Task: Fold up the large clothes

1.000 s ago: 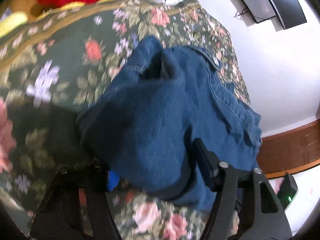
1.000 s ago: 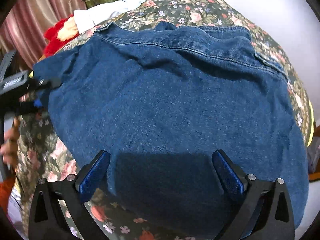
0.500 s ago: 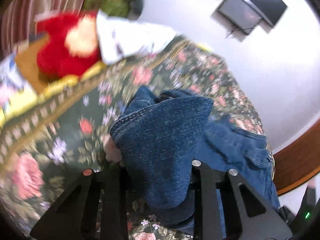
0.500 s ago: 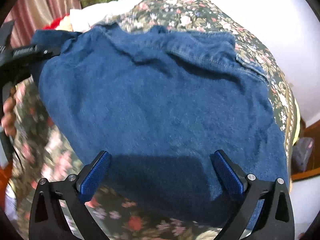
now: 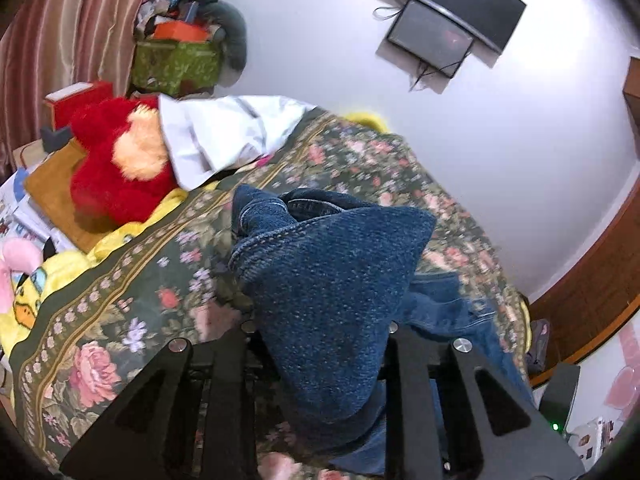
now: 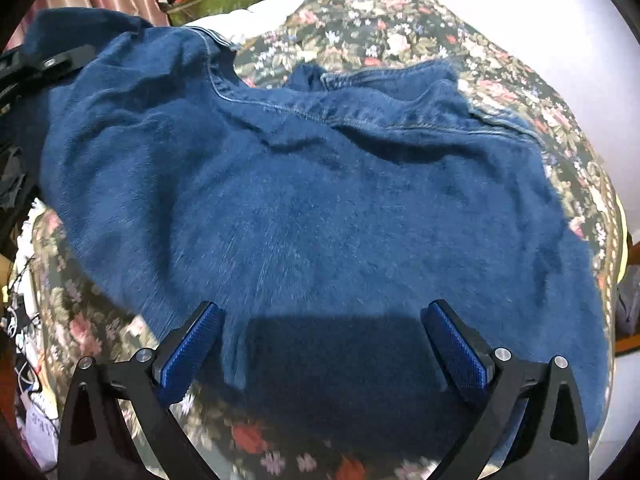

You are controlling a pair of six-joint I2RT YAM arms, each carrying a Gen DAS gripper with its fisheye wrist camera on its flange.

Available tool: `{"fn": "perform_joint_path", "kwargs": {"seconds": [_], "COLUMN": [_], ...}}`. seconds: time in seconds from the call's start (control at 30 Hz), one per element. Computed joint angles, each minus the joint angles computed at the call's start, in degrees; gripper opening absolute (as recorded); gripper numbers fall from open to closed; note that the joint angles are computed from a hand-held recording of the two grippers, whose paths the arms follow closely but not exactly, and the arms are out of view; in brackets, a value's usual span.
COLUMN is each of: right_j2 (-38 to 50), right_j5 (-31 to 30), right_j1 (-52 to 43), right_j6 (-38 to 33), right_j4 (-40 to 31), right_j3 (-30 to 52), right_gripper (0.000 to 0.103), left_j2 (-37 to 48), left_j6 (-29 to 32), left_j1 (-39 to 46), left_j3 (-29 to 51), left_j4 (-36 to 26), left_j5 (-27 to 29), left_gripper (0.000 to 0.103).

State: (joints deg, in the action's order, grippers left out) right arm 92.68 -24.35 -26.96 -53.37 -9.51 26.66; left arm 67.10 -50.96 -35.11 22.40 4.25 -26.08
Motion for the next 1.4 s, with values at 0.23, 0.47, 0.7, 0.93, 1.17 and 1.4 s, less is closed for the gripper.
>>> {"fn": "perform_joint_path", "kwargs": {"seconds": [0.23,0.47,0.7,0.93,1.17,1.4], "right_j2": [-0.7,10.6,24.2,28.3,26.4,22.4], "right_j5": [-9.1,-15.3,-17.9,-16.9,-18.0,-19.7], "right_j1": [-22.1,-38.0,-47.2,-50.0,-51.0,-50.0], "right_j6": [-14.8,-18.2,-17.7,-19.3,-24.2,-28.3], "right_j4": [-18.4,-33.4,-46.9,-49.2,-54.1,-59.2], "right_j3": [12.1,35.0,58.0,63.1,62.3,59.9], "right_gripper": [0.102,0.102,0.102,0.102,0.102,0.102], "left_j2": [9.8,28.0,48.4,55.0,54.0,40.7], "left_j6": [5.2,13.3,14.6,17.9,18.8,16.1], "left_j1": [-12.2,-22.2,-28.0,-31.7,-33.1,-31.5], "left_j3": [18.0,40.8,58.1,60.6,63.1,51.5], "left_j4": [-5.9,-8.0,-14.7,-19.4,-26.3,-23.2], "left_j5": [-8.3,-8.9,0.8,5.8,5.0,11.5], "left_gripper": [0.020,0.019,0.018,0.018,0.028,0.043]}}
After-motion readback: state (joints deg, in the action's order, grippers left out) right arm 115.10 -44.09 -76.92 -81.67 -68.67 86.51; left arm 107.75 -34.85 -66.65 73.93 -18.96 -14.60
